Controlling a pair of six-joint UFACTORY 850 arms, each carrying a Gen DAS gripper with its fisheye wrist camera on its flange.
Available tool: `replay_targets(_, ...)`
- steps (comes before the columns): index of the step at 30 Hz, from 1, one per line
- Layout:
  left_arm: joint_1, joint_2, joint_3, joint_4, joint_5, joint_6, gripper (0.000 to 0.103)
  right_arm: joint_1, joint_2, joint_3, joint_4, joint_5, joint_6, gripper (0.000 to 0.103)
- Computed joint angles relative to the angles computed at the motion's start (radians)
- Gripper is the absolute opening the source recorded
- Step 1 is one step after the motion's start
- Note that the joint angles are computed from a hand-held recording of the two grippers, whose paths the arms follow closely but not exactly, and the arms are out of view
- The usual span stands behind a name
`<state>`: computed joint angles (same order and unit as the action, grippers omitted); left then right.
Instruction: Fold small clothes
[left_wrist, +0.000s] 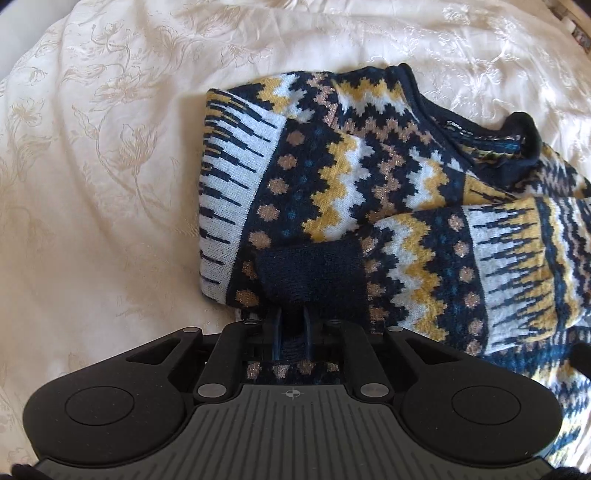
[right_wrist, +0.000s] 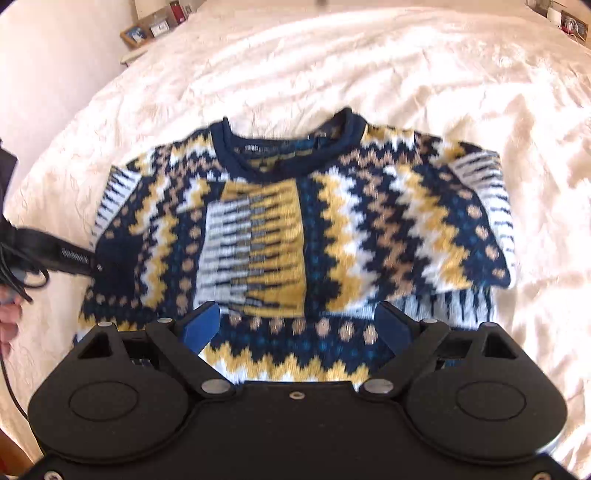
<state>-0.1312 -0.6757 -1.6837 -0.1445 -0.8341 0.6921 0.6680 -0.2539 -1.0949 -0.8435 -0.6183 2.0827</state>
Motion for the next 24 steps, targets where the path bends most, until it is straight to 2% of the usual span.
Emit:
replay_targets(3,0.003,-0.018,-0.029,-0.010,-0.038,-0.035,0.011,-0.027,0.000,0.002,0.011,0.061,-0.046,0.091)
replay_targets(6,0.024,-0.014,-0.074,-0.134,-0.097,0.015,0.010,-0.019,-0.024,-0.013,0.047,0.073,-0.112,0.091)
replay_targets(9,0.037,0.012,-0.116,-0.257,-0.144,0.067,0.009,0.010,-0.034,-0.014,0.026,0.076,-0.095,0.091)
replay_targets(14,0.026,0.024,-0.254,-0.488,-0.319,0.097,0.009,0.058,-0.056,-0.033,-0.060,0.048,-0.043,0.091)
replay_targets(20,-0.020,0.031,-0.383,-0.684,-0.489,0.144,0.006,0.043,-0.076,-0.039,-0.190,-0.009,0.095,0.091)
replay_targets(21,-0.027,0.033,-0.396,-0.704,-0.506,0.148,0.001,0.037,-0.077,-0.034,-0.220,-0.021,0.131,0.091)
replay_targets(24,-0.051,0.083,-0.348,-0.757,-0.499,0.216,0.001,0.013,-0.081,-0.023,-0.239,-0.049,0.157,0.092)
